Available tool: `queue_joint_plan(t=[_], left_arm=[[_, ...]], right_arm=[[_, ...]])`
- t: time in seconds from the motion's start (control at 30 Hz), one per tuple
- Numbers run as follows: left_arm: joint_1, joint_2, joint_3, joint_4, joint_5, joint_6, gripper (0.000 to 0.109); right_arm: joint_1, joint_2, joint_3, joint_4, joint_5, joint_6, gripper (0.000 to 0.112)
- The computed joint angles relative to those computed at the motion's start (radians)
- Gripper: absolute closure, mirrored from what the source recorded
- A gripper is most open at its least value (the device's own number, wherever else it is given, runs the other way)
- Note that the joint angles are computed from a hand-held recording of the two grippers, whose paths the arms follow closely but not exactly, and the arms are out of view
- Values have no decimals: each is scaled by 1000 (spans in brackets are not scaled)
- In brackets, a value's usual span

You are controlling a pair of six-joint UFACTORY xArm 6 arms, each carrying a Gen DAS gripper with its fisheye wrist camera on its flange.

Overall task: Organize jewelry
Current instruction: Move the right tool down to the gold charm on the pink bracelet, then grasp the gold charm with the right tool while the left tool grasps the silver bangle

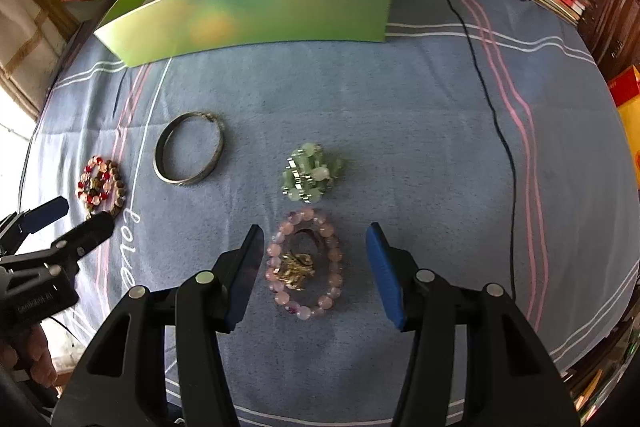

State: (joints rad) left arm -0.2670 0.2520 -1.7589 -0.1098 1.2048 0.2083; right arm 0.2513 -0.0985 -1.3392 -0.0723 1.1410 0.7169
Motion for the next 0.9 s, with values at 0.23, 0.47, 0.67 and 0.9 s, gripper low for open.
queue_joint_plan(t=[0.23,0.47,0.67,0.9], left_arm=[[14,30,-39,-12,11,-15,19],[32,69,-89,-7,35,-33,19],[36,95,-120,7,50,-47,19],[55,102,-133,9,57,-48,19]], right_arm=[[-7,-46,57,-5,-29,11,59],[-6,-54,96,58,-75,-37,76],[8,-55,92,67,-133,-89,111],[-8,-72,61,33,-166,-69,112]])
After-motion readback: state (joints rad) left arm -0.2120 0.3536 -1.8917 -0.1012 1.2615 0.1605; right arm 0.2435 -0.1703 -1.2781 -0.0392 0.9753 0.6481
